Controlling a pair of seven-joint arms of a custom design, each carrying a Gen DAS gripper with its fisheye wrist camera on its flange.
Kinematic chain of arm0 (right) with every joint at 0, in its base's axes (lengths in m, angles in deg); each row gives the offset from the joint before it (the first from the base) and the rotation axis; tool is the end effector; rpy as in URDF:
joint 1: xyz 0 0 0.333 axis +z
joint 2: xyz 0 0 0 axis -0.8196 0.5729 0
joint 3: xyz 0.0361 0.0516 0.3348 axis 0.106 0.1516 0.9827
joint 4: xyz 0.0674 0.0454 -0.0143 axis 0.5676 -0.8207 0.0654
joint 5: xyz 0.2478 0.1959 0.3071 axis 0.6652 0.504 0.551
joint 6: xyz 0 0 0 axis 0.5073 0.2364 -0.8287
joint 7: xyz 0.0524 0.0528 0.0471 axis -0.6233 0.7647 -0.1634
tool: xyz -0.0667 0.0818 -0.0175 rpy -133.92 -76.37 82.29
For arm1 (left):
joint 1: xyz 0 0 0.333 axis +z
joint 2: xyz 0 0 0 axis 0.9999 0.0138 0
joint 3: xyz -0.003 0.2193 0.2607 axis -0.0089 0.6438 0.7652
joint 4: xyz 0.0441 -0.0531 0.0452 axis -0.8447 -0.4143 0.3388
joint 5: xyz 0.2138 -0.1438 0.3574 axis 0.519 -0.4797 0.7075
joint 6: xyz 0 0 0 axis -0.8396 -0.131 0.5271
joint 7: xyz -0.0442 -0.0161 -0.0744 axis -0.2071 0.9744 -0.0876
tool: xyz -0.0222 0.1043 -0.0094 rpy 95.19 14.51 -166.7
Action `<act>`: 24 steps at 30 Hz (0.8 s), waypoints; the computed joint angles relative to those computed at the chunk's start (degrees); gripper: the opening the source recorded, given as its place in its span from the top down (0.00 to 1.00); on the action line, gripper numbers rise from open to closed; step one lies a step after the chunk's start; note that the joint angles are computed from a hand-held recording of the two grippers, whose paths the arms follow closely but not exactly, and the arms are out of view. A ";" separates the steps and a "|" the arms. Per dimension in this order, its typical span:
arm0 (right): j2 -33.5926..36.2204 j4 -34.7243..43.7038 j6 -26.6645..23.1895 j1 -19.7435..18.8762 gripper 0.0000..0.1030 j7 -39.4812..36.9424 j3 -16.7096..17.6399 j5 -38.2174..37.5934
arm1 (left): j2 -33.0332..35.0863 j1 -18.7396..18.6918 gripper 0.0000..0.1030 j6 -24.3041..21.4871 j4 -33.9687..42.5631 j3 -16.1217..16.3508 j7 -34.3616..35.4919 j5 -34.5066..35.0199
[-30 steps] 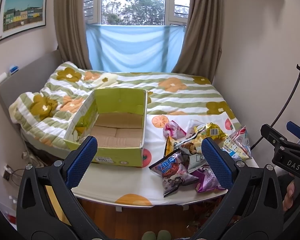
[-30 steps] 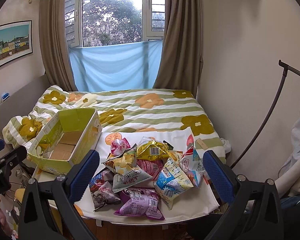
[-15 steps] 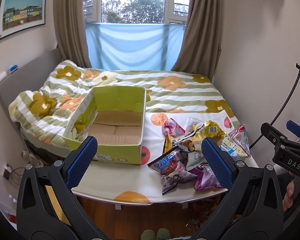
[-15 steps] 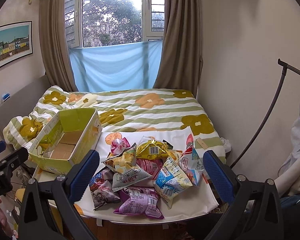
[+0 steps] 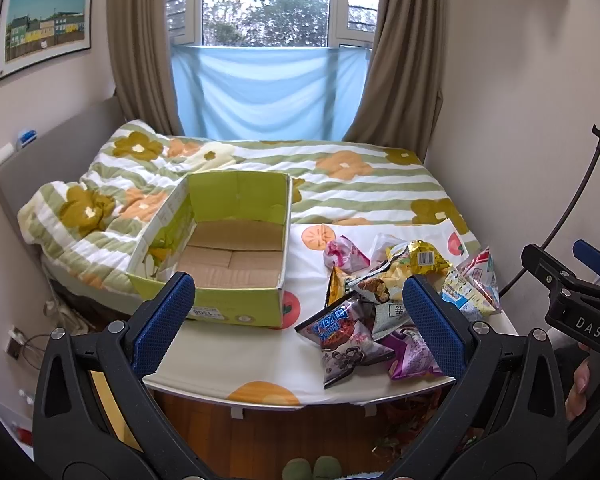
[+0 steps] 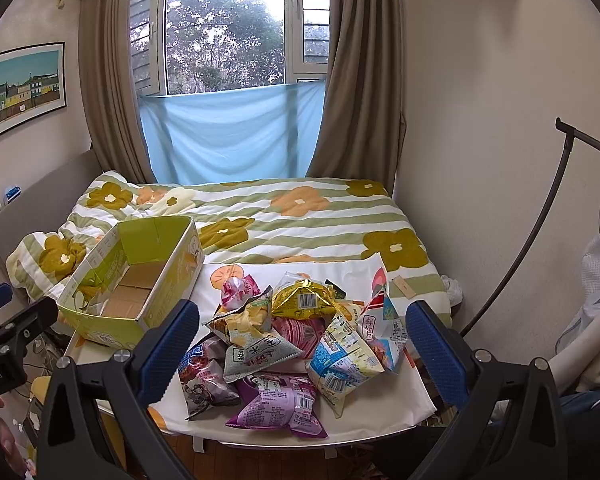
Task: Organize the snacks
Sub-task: 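Grasp the blue Sponge bag with the left tool while the right tool grasps a potato chip bag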
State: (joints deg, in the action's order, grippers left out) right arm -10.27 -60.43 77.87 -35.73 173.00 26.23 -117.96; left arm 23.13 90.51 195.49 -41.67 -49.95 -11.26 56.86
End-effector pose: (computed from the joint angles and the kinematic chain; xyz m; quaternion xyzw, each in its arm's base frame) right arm 0.5878 0.2987 0.6244 -0.6884 0.5487 -0.2913 0.3745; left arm 0.5297 -0.1905 0.6482 -0.7141 0.5322 -0.2905 0.3498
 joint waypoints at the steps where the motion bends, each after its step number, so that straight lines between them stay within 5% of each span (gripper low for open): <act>1: -0.04 -0.04 -0.02 0.01 0.00 0.32 0.01 -0.51 | 0.04 -0.03 0.00 -0.05 0.06 0.04 0.12 -0.05; 13: -0.35 -0.09 -1.04 0.17 0.00 -3.74 0.27 3.74 | 1.22 -1.07 0.00 -1.86 1.16 0.94 1.48 -4.16; 24: 6.51 4.74 -2.20 -1.10 0.00 -29.31 1.74 28.55 | 10.56 -4.77 0.00 -0.36 2.90 5.41 6.27 -16.91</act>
